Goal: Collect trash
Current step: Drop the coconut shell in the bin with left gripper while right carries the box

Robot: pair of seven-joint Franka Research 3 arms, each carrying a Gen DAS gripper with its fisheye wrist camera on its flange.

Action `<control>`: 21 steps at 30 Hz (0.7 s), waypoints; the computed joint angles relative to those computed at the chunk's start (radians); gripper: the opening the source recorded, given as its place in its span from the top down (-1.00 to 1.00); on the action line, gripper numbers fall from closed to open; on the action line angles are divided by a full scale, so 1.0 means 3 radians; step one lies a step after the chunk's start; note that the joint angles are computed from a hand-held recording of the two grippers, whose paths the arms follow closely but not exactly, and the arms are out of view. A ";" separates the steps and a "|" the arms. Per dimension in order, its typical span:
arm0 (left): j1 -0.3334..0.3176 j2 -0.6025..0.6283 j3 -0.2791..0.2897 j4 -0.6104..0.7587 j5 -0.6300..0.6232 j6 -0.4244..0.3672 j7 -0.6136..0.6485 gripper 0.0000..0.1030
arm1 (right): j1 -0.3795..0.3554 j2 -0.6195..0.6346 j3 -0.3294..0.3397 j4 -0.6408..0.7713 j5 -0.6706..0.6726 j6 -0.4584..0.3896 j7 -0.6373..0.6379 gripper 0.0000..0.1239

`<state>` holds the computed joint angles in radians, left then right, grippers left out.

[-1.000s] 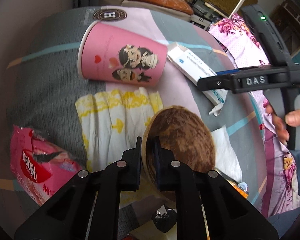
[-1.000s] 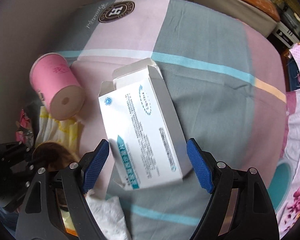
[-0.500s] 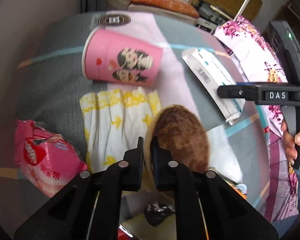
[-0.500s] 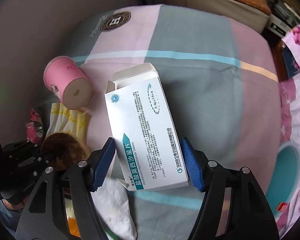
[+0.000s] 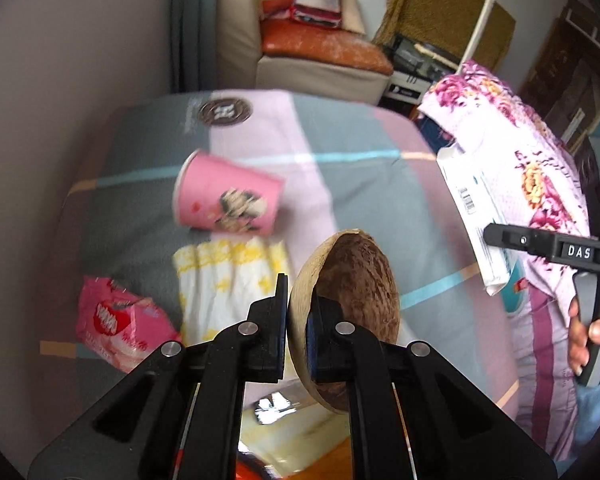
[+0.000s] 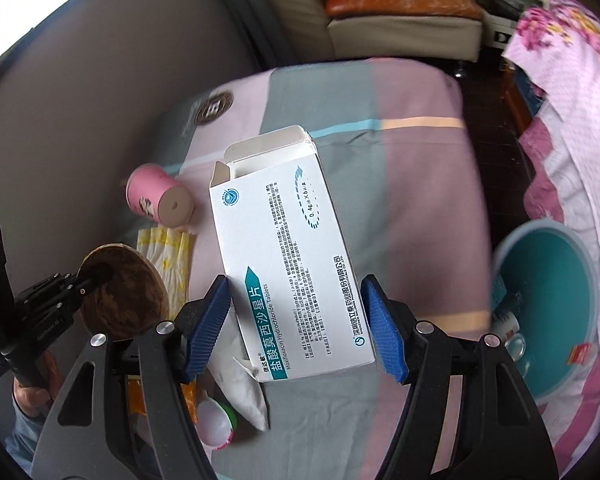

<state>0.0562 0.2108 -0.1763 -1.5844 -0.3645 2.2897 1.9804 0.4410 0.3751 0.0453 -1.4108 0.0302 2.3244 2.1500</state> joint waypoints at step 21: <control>-0.0904 0.0883 -0.0430 0.1066 0.0535 -0.0452 -0.0422 0.84 | -0.0845 -0.1926 0.0095 -0.2557 -0.0363 0.0966 0.0968 -0.03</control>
